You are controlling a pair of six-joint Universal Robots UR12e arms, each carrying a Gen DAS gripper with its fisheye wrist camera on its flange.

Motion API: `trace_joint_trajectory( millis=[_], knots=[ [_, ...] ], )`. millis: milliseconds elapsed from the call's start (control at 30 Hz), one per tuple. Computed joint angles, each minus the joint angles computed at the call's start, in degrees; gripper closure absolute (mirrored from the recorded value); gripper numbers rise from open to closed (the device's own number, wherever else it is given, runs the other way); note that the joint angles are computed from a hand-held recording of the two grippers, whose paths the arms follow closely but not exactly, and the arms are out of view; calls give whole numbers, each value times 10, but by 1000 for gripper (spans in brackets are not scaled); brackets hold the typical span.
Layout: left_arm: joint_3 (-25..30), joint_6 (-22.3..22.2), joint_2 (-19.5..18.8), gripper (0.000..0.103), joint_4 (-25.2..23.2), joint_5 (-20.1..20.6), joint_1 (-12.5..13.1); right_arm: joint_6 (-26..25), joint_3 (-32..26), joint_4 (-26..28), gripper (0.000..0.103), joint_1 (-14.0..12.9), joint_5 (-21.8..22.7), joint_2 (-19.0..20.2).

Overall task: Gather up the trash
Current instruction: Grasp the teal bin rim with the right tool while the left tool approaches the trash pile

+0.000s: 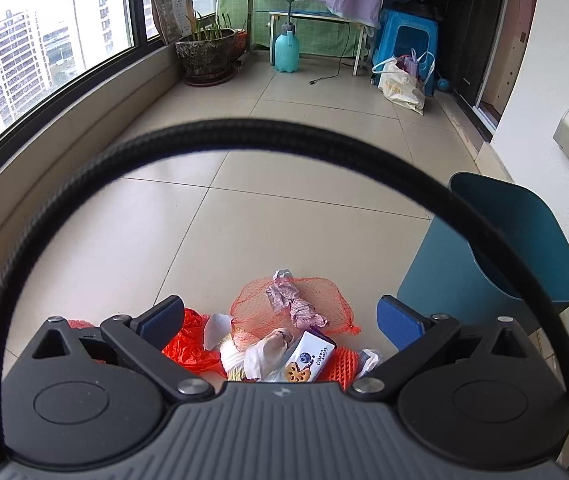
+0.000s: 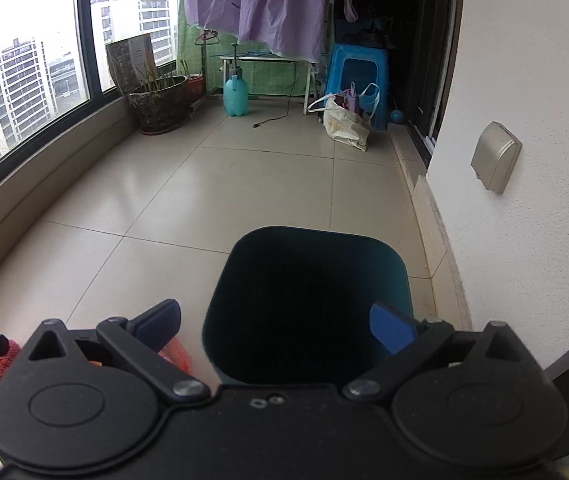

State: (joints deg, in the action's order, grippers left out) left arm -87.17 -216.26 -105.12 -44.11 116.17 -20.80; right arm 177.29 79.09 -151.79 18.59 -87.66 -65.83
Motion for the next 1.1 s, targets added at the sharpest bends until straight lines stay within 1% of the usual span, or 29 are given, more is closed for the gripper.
trace_joint_trajectory(
  millis=[33, 133, 233, 333, 400, 500, 567, 633, 700, 800, 867, 967, 1100],
  knots=[
    [5, -2, -5, 0, -5, 0, 2, 3, -14, 18, 2, -5, -7, 10],
    [18, 1, -20, 0, -14, -3, 8, 12, -40, 42, 2, -16, -34, 35],
    [26, 8, -32, 0, -19, -11, 13, 30, -61, 70, 2, -25, -51, 56],
    [33, 19, -43, 0, -24, -23, 20, 48, -68, 92, 3, -30, -62, 70],
    [37, 18, -49, 0, -33, -40, 26, 56, -66, 106, 3, -33, -60, 73],
    [39, 20, -57, 0, -46, -59, 33, 55, -62, 119, 4, -33, -62, 76],
    [39, 23, -63, 0, -52, -73, 36, 57, -60, 122, 4, -32, -64, 78],
    [36, 29, -67, 0, -54, -84, 38, 61, -61, 126, 4, -33, -59, 80],
    [30, 40, -71, 0, -49, -104, 41, 62, -57, 121, 5, -33, -52, 79],
    [27, 54, -78, 0, -51, -108, 38, 56, -66, 125, 5, -37, -43, 85],
    [27, 63, -82, 0, -55, -114, 36, 48, -68, 125, 5, -36, -53, 87],
    [22, 74, -81, 0, -47, -121, 33, 34, -64, 119, 5, -34, -60, 86],
    [24, 87, -81, 0, -46, -117, 29, 31, -63, 112, 5, -36, -50, 88]
  ],
)
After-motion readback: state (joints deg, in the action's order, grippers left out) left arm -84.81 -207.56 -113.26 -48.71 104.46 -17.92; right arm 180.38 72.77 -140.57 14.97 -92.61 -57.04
